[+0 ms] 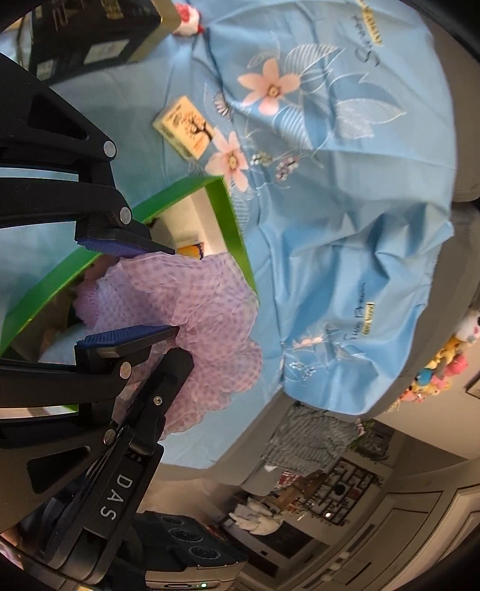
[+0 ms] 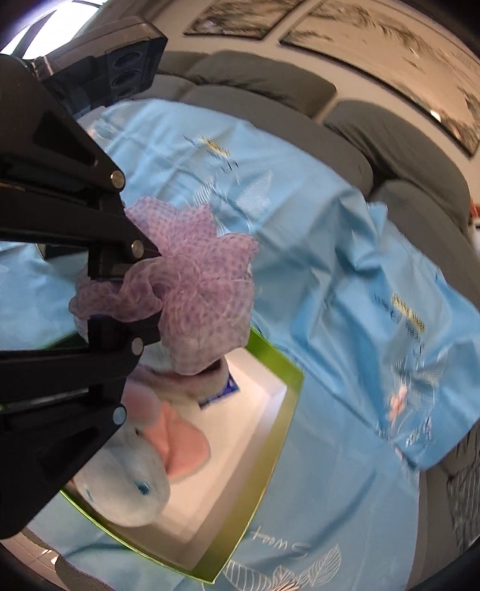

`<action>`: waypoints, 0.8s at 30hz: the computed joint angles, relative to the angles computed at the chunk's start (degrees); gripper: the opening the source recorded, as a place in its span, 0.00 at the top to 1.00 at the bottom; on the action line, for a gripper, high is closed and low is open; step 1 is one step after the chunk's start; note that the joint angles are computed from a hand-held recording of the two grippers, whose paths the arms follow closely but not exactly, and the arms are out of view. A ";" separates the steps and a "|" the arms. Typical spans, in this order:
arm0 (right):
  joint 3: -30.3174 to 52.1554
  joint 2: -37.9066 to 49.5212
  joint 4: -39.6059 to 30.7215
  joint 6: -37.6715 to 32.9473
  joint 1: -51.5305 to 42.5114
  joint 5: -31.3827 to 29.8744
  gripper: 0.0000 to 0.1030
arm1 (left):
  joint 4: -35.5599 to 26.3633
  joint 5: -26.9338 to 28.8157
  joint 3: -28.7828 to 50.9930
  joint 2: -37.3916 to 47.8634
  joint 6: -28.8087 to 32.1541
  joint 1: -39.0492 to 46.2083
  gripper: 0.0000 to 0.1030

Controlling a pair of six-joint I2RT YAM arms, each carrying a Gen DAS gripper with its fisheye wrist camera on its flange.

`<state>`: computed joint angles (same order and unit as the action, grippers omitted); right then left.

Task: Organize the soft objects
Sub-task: 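Carry the purple mesh puff over the green box with the right tool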

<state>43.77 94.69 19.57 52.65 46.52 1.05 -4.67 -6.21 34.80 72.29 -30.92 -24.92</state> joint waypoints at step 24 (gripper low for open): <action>3.88 6.30 -7.13 -0.81 -3.83 8.90 0.69 | 4.96 1.49 3.20 15.17 -0.33 2.37 0.67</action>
<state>47.65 100.99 12.44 51.85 42.69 9.95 0.30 -4.71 38.00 87.45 -31.25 -22.55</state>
